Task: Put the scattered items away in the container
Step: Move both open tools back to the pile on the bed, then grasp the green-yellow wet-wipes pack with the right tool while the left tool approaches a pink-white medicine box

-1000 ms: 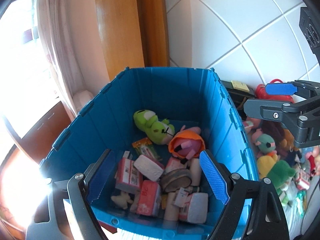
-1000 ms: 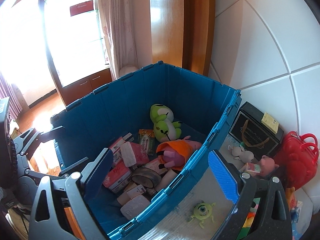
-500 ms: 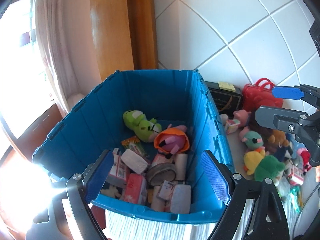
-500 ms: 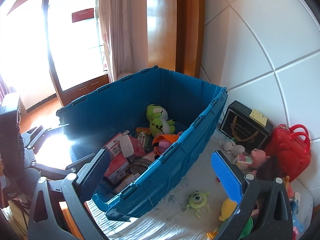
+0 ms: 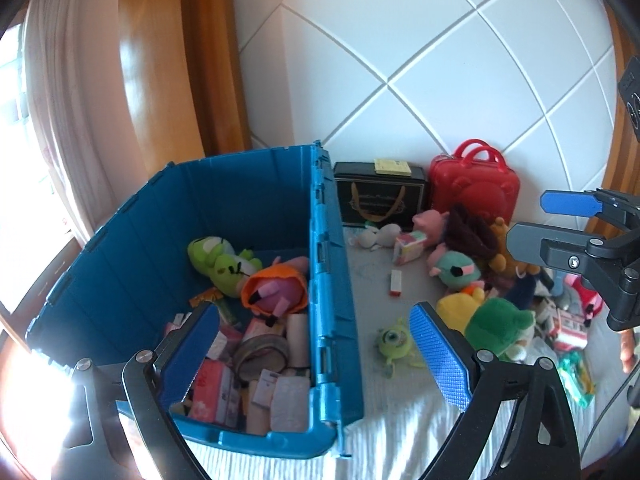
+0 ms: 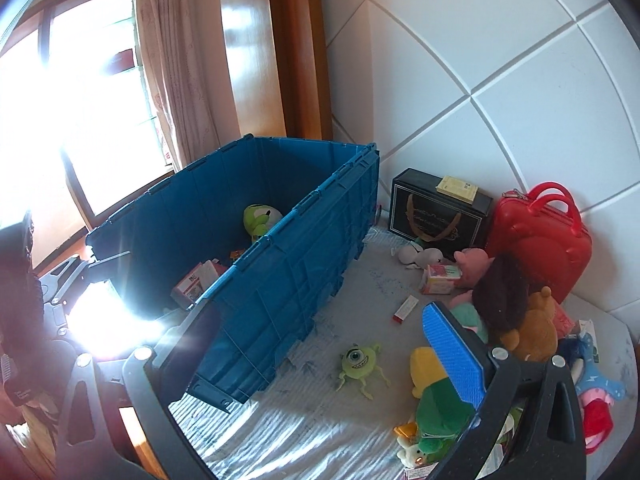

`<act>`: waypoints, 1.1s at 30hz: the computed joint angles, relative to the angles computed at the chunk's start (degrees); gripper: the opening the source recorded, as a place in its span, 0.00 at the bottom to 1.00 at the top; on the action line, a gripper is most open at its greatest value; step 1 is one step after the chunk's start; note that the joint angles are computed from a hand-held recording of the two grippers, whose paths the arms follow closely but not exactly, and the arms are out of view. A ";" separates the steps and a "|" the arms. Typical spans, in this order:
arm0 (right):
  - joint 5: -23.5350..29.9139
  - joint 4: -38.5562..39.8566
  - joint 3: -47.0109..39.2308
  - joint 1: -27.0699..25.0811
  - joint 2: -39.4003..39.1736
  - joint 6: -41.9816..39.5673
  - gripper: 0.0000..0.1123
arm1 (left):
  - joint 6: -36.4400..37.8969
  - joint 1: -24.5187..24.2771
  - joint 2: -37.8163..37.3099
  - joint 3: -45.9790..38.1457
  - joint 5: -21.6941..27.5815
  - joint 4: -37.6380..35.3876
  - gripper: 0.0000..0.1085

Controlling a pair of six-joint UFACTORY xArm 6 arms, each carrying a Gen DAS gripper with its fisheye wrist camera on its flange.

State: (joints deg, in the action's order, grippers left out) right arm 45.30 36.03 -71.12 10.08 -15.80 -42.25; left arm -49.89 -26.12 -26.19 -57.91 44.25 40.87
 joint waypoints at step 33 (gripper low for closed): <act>8.45 0.64 6.09 -47.71 10.86 -19.03 0.92 | -11.45 -26.17 44.15 -33.19 3.15 -4.59 0.89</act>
